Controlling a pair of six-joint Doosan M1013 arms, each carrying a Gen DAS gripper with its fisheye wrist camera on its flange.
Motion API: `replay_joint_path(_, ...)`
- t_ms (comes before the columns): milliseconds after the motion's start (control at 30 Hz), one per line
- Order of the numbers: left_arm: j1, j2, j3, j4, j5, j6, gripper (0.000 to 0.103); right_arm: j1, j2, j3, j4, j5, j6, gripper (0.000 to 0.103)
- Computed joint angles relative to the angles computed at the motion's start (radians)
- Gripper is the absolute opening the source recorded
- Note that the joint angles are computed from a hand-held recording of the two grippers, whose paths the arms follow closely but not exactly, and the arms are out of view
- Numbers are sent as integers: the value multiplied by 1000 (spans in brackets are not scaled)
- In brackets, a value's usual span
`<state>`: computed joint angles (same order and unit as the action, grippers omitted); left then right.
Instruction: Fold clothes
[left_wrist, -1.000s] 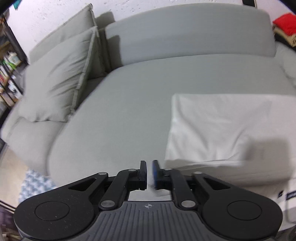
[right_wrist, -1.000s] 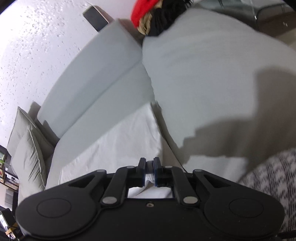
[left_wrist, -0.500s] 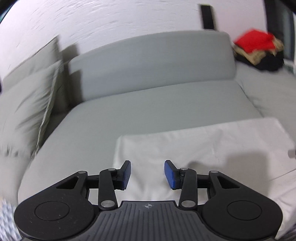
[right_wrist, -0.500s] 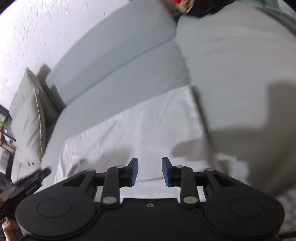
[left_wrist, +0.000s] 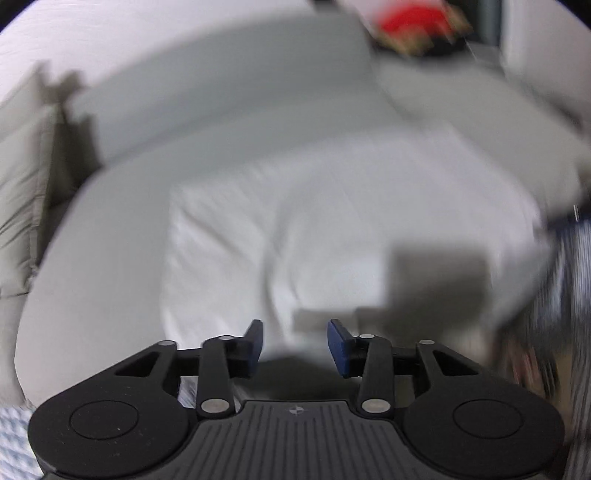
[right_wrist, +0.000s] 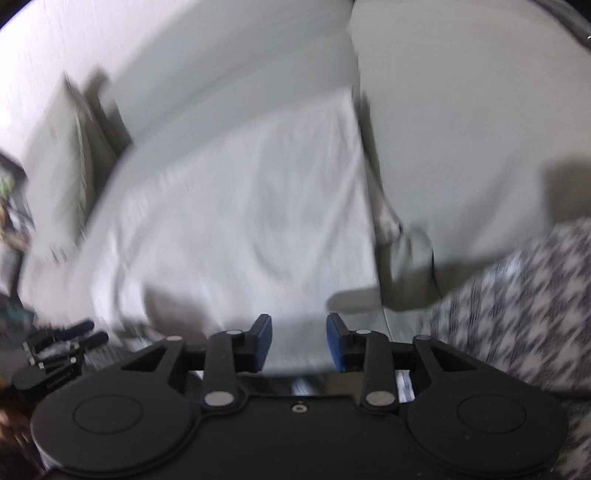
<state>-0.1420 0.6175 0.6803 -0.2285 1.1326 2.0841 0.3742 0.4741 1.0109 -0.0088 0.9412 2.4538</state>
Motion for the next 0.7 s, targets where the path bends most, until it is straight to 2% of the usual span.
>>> replay_joint_path(67,-5,26,-42,-4,-46,-85,38,7,-4,8,-84,-73,62,33)
replay_joint_path(133,-19,71,-105,25,-78,-142,38,13,18,-16,-168,-114,76,28)
replay_joint_path(200,-43,127,-182,105,-80,-200,36,16,57,-61,-240,-122,81,26)
replay_joint_path(267,-66,185,-265,195,-61,-258,31,9,102,-117,-258,-97,72,26)
replay_joint_path(300,-71,214,-315,249,-19,-291,30,8,120,-137,-260,-77,69,26)
replay_joint_path(333,-75,259,-397,314,50,-322,22,10,137,-158,-280,-41,72,26)
replay_joint_path(367,-78,300,-468,382,108,-346,21,18,153,-179,-331,30,83,25)
replay_joint_path(467,-85,367,-568,600,201,-394,21,34,182,-220,-447,210,123,23)
replay_joint_path(500,-81,372,-581,611,200,-395,21,34,183,-222,-472,257,147,4)
replay_joint_path(533,-76,357,-552,619,185,-412,22,30,168,-197,-480,256,175,3)
replay_joint_path(633,-47,234,-342,554,59,-521,22,10,77,-50,-426,90,270,7)
replay_joint_path(700,-25,138,-181,429,-82,-534,21,12,21,41,-441,-26,348,19)
